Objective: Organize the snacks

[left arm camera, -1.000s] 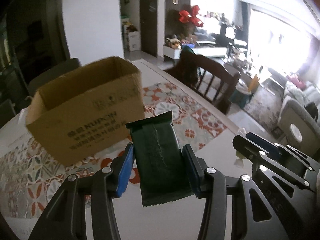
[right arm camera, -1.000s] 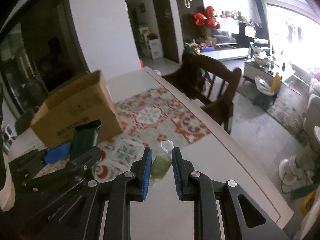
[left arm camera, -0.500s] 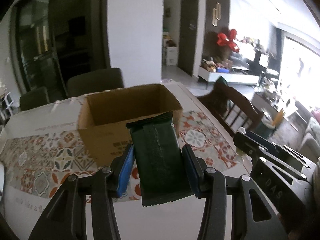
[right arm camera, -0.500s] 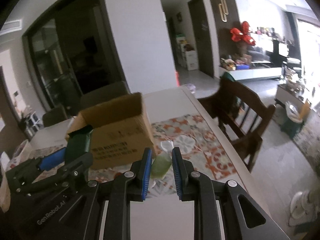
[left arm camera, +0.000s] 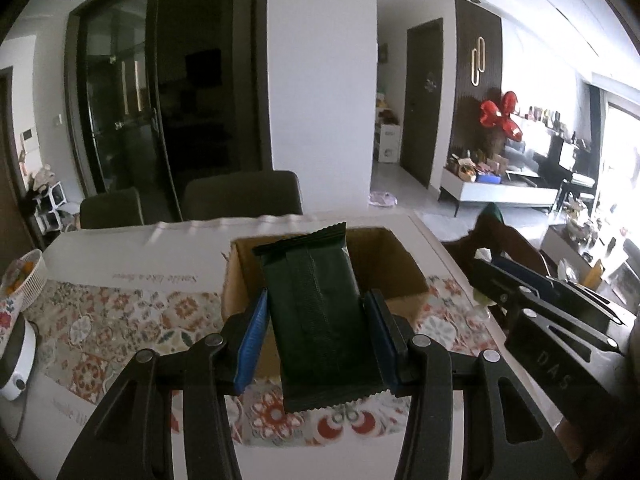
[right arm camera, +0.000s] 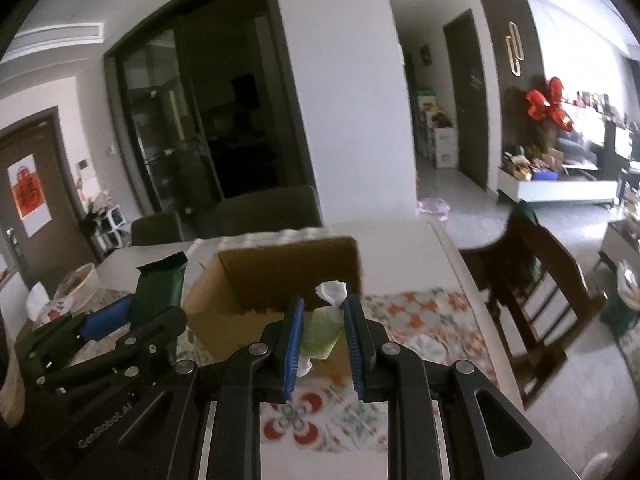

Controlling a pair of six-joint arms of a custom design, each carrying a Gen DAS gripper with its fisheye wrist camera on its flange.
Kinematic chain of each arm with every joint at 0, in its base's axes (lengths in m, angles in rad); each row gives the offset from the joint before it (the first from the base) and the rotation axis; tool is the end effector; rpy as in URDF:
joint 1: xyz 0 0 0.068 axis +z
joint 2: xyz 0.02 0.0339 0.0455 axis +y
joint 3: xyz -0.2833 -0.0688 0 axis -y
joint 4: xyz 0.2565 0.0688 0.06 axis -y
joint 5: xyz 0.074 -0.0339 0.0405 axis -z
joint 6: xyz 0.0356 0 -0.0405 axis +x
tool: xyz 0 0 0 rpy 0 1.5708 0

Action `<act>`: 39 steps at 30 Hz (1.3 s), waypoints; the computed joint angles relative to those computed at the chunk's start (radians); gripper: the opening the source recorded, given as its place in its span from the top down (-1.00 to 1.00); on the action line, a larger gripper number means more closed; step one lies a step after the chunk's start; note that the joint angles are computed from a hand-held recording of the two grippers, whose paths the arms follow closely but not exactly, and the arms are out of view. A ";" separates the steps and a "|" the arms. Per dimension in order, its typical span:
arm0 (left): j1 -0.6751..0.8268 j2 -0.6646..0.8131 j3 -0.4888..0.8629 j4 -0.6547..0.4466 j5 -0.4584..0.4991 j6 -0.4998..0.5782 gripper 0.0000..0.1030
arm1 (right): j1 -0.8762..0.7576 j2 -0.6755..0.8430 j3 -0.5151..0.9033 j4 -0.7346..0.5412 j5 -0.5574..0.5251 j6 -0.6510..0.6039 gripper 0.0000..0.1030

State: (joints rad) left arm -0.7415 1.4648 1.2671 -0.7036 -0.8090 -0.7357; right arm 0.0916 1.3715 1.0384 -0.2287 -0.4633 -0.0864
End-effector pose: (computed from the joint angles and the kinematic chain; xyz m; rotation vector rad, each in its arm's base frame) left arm 0.2493 -0.1934 0.3264 -0.3102 2.1253 0.1750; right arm 0.3127 0.0447 0.3076 -0.4565 2.0556 0.4955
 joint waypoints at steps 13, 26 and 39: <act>0.249 0.050 -0.002 0.164 0.207 0.185 0.08 | 0.131 0.299 0.299 -0.084 0.045 0.006 0.57; 0.405 0.168 0.071 0.175 0.392 0.271 -0.47 | 0.184 0.528 0.567 -0.222 0.125 0.014 0.30; 0.289 -0.026 -0.056 0.077 0.194 0.190 -0.71 | 0.177 0.290 0.306 -0.100 0.297 0.060 -0.43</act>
State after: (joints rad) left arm -0.4523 1.4390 1.2110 -0.6266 -0.6147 -0.5454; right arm 0.2689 1.6612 1.3446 -0.3282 -0.1664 -0.0259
